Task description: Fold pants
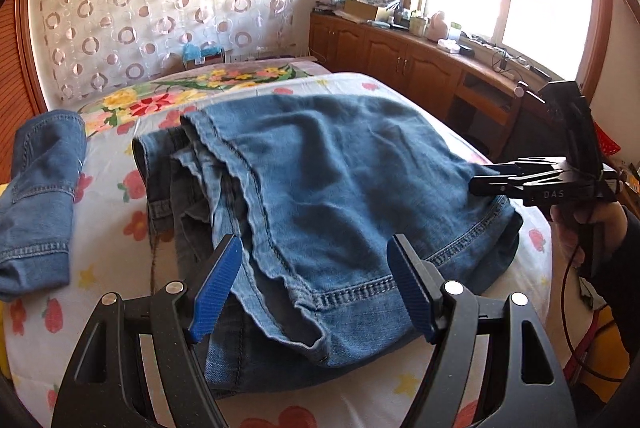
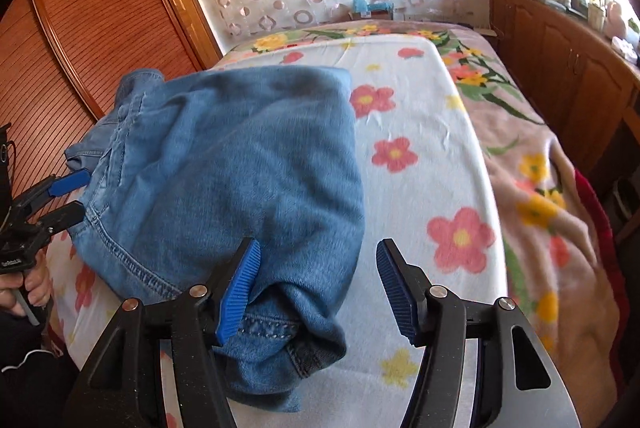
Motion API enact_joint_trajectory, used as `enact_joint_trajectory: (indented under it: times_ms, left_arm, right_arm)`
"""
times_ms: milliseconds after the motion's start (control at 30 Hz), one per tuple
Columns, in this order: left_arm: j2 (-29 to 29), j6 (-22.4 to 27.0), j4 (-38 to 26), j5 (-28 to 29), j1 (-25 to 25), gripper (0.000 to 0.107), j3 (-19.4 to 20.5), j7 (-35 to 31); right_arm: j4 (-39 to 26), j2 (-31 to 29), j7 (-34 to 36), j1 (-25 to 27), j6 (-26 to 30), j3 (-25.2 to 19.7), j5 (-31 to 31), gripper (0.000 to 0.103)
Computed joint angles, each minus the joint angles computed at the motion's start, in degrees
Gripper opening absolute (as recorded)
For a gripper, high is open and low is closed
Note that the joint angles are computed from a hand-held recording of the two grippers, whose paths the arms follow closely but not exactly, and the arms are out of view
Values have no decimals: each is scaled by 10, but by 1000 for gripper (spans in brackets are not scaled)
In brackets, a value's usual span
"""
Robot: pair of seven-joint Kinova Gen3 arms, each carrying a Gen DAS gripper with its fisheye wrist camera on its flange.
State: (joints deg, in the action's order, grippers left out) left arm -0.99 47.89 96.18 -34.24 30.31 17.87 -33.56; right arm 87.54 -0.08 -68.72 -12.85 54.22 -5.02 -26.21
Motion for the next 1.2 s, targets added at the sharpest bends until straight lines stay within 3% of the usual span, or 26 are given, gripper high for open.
enact_joint_trajectory:
  times_ms: [100, 267, 300, 433, 567, 767, 967, 1200]
  left_arm:
    - [3, 1, 4, 5, -1, 76, -2, -3]
    - [0, -4, 18, 9, -3, 76, -6, -1]
    - [-1, -6, 22, 11, -4, 76, -6, 0]
    - [-6, -11, 40, 10, -8, 76, -5, 4]
    - [-22, -8, 53, 16, -15, 76, -4, 18]
    - [-76, 1, 74, 14, -49, 76, 17, 35]
    - [-144, 22, 98, 24, -98, 76, 41, 35]
    - [-197, 36, 126, 56, -153, 76, 52, 18]
  right_arm:
    - [7, 0, 9, -1, -1, 0, -10, 62]
    - [20, -1, 44, 1, -3, 1, -43, 42]
    - [21, 0, 52, 4, 1, 4, -54, 33]
    - [29, -8, 92, 16, 2, 13, -100, 19]
    - [53, -48, 125, 6, -42, 14, -123, 17]
    - [32, -72, 161, -37, -53, 16, -159, 17]
    - [-3, -56, 160, -94, -67, -23, -134, 17]
    - [-28, -9, 180, -126, -39, -48, -133, 17]
